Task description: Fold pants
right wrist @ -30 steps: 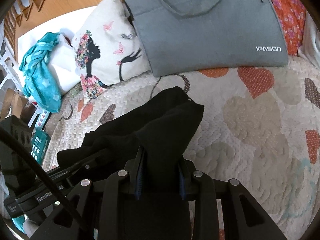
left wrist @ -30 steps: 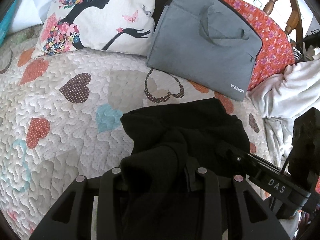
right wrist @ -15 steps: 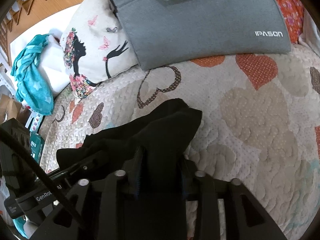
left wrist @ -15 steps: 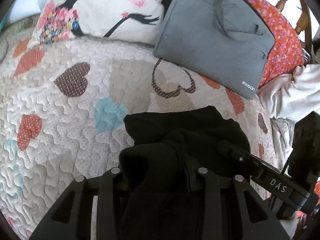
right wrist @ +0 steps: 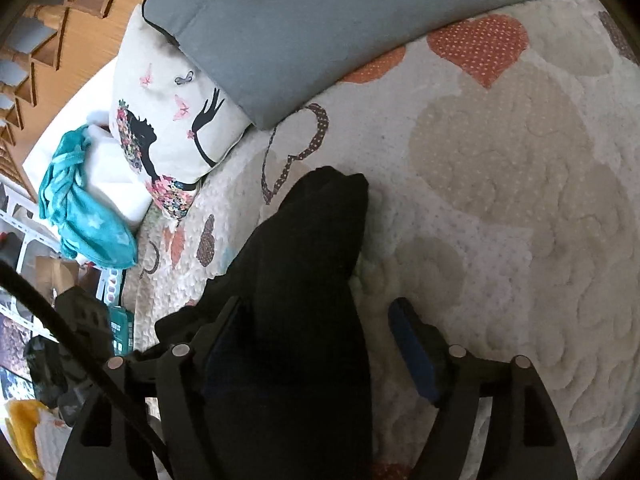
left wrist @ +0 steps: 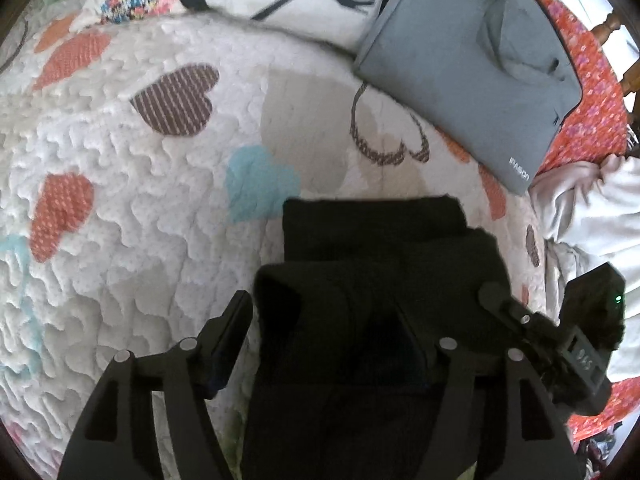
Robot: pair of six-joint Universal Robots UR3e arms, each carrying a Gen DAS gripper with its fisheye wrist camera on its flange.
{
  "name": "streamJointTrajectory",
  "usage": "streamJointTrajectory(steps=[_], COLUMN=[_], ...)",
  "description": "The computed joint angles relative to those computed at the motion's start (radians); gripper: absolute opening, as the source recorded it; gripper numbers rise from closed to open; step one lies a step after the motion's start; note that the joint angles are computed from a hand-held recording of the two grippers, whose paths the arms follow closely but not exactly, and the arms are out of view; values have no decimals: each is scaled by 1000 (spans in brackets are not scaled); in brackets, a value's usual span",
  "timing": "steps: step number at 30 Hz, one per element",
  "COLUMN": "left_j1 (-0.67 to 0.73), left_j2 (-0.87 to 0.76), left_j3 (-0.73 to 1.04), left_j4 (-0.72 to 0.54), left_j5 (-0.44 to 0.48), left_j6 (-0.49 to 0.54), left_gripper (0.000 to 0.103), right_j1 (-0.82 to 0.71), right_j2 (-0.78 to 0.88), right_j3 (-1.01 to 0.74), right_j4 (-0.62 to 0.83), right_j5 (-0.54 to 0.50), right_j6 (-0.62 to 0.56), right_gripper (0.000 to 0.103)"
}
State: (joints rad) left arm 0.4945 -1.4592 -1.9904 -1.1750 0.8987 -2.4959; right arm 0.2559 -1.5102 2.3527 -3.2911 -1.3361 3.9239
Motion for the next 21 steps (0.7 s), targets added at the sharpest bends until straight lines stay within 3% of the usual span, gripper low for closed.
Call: streamJointTrajectory(steps=[1, 2, 3, 12, 14, 15, 17, 19, 21], left_j1=[4, 13, 15, 8, -10, -3, 36, 89, 124], left_j2=[-7, -10, -13, 33, -9, -36, -112, -114, -43], left_j3=[1, 10, 24, 13, 28, 47, 144, 208, 192], left_j4=[-15, -55, -95, -110, -63, -84, -265, -407, -381], left_j5=[-18, -46, -65, -123, -96, -100, -136, -158, -157], left_j6=[12, 41, 60, 40, -16, -15, 39, 102, 114], left_gripper=[58, 46, 40, 40, 44, 44, 44, 44, 44], right_j1=[10, 14, -3, 140, 138, 130, 102, 68, 97], right_j2=[-1, -1, 4, -118, -112, -95, -79, -116, -158], right_j3=[-12, -20, -21, -142, -145, -145, -131, -70, -77], right_j4=[17, 23, 16, 252, 276, 286, 298, 218, 208], right_j5=[-15, -14, 40, -208, -236, -246, -244, -202, -271], right_j6=[-2, -7, -13, -60, -65, -63, -41, -1, -5], right_gripper=[68, 35, 30, 27, 35, 44, 54, 54, 54])
